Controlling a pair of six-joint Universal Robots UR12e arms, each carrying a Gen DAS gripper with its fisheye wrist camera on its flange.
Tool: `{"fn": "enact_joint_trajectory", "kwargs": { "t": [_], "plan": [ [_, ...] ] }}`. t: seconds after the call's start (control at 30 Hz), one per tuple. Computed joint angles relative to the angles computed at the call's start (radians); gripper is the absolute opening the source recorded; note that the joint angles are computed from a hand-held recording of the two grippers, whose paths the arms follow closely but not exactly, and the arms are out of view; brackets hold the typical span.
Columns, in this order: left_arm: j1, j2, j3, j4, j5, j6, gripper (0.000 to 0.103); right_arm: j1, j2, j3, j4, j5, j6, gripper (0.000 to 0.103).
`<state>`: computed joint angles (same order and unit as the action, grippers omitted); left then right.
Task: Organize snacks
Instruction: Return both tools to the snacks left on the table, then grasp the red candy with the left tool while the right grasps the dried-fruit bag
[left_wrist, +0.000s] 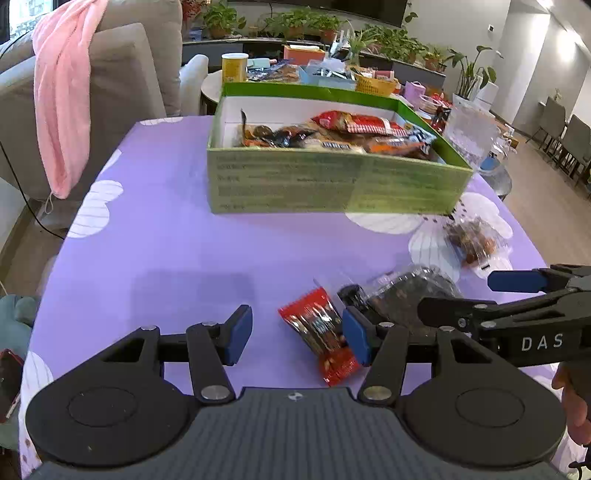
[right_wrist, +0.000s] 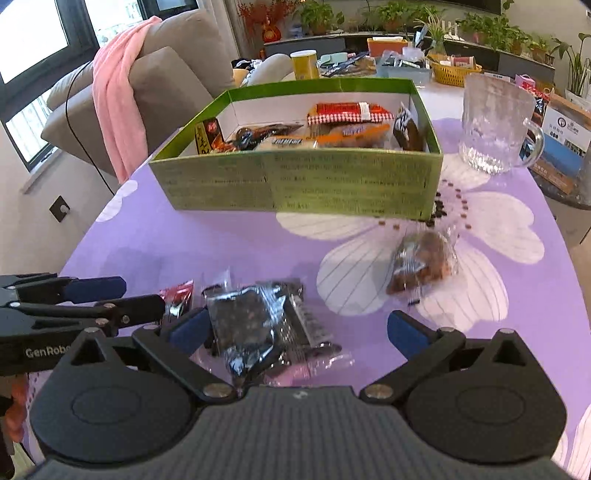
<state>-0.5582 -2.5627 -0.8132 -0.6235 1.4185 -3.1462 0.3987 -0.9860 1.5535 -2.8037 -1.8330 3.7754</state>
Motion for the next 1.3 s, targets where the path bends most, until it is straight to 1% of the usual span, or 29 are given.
{"fn": "enact_joint_trajectory", "kwargs": {
  "t": [0.23,0.37,0.43,0.47,0.5,0.6,0.67,0.73,0.93,1.03,1.1,1.13,1.2,1.3],
  "plan": [
    [-0.008,-0.012,0.017,-0.031,0.001,0.000,0.051,0.004,-0.006,0.024,-0.024,0.003,0.009,0.081],
    [-0.009,-0.026,0.039,-0.066,0.000,-0.010,0.051,0.002,-0.005,0.028,-0.022,0.008,0.021,0.081],
    [-0.008,-0.026,0.035,-0.053,-0.002,-0.019,0.043,0.002,-0.005,0.030,-0.024,0.009,0.024,0.081],
    [-0.008,-0.026,0.036,-0.052,0.003,-0.019,0.031,0.002,-0.004,0.030,-0.024,0.008,0.022,0.081],
    [-0.007,-0.026,0.037,-0.052,0.010,-0.021,0.023,0.003,-0.004,0.029,-0.024,0.006,0.020,0.081],
    [0.000,-0.022,0.033,-0.059,0.000,-0.031,0.022,0.005,0.001,0.022,-0.017,-0.006,0.008,0.081],
    [0.000,-0.015,0.020,-0.048,0.023,-0.019,0.022,0.006,0.004,0.016,-0.013,-0.011,-0.003,0.081],
    [0.003,-0.008,0.004,-0.036,0.028,-0.017,0.021,0.007,0.009,0.009,-0.007,-0.014,-0.017,0.081],
    [0.019,0.022,-0.054,0.004,-0.010,-0.028,0.021,0.011,0.026,-0.011,0.004,-0.028,-0.052,0.081],
    [0.024,0.029,-0.068,0.023,-0.025,-0.036,0.021,0.012,0.029,-0.014,-0.005,-0.018,-0.075,0.081],
    [0.026,0.031,-0.072,0.032,-0.028,-0.043,0.021,0.008,0.027,-0.012,-0.015,0.002,-0.071,0.072],
    [0.027,0.032,-0.073,0.035,-0.030,-0.046,0.021,0.007,0.024,-0.012,-0.012,0.007,-0.063,0.071],
    [0.029,0.034,-0.076,0.044,-0.036,-0.051,0.021,0.010,0.022,-0.014,-0.003,-0.011,-0.050,0.070],
    [0.030,0.038,-0.084,0.055,-0.047,-0.053,0.021,0.012,0.015,-0.008,-0.013,-0.027,-0.034,0.069]
  ]
}}
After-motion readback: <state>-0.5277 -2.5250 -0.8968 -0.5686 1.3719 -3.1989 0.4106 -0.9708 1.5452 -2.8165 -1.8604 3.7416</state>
